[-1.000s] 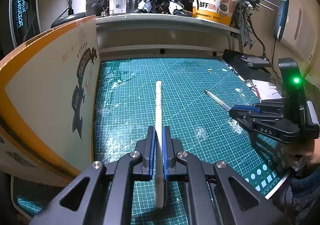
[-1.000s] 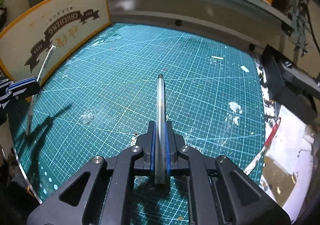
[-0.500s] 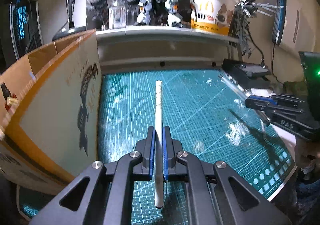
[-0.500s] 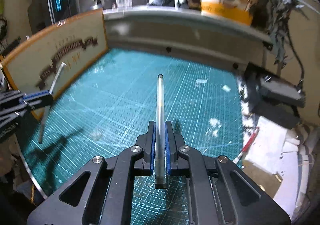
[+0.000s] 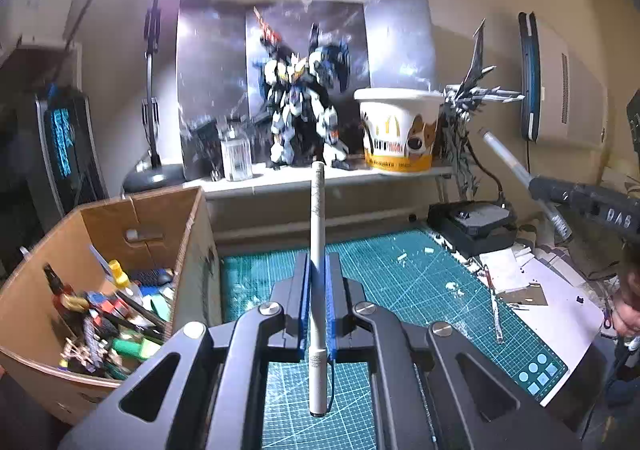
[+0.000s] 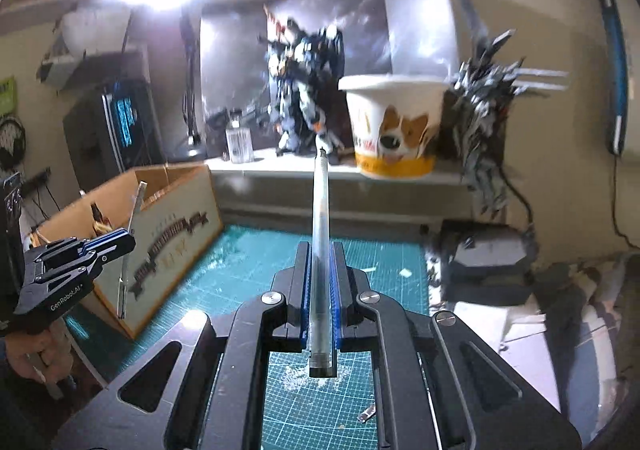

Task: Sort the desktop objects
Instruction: 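Lift the pen and rod and carry both toward the cardboard box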

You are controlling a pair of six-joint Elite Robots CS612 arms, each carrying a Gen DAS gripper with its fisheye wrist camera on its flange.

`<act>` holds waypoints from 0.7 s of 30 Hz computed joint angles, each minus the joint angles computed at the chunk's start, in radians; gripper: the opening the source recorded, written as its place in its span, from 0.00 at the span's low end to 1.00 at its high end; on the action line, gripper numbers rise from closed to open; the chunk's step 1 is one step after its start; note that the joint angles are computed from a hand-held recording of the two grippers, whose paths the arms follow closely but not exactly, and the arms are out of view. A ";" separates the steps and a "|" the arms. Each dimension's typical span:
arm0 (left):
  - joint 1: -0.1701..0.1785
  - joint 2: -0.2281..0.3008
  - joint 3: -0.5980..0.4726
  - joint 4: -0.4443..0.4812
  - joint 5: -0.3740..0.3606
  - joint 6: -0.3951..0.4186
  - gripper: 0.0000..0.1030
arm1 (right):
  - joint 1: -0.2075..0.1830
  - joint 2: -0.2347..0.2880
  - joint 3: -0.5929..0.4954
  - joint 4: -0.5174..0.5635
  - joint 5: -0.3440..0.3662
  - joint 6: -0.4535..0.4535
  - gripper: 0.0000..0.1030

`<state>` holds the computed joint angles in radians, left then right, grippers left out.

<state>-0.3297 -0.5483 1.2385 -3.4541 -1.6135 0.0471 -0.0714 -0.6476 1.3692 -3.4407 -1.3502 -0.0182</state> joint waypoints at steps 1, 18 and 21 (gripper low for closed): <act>0.002 -0.006 0.008 -0.010 -0.011 -0.005 0.07 | -0.003 -0.007 0.011 -0.023 0.011 0.022 0.08; 0.014 -0.042 0.076 -0.089 0.009 -0.016 0.07 | 0.013 -0.048 0.085 -0.099 -0.049 0.029 0.08; 0.016 -0.047 0.084 -0.095 0.015 -0.020 0.07 | 0.018 -0.049 0.084 -0.086 -0.053 0.019 0.08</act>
<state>-0.3139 -0.5954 1.3229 -3.5488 -1.5986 0.0270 -0.0537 -0.6969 1.4536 -3.5271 -1.4027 0.0012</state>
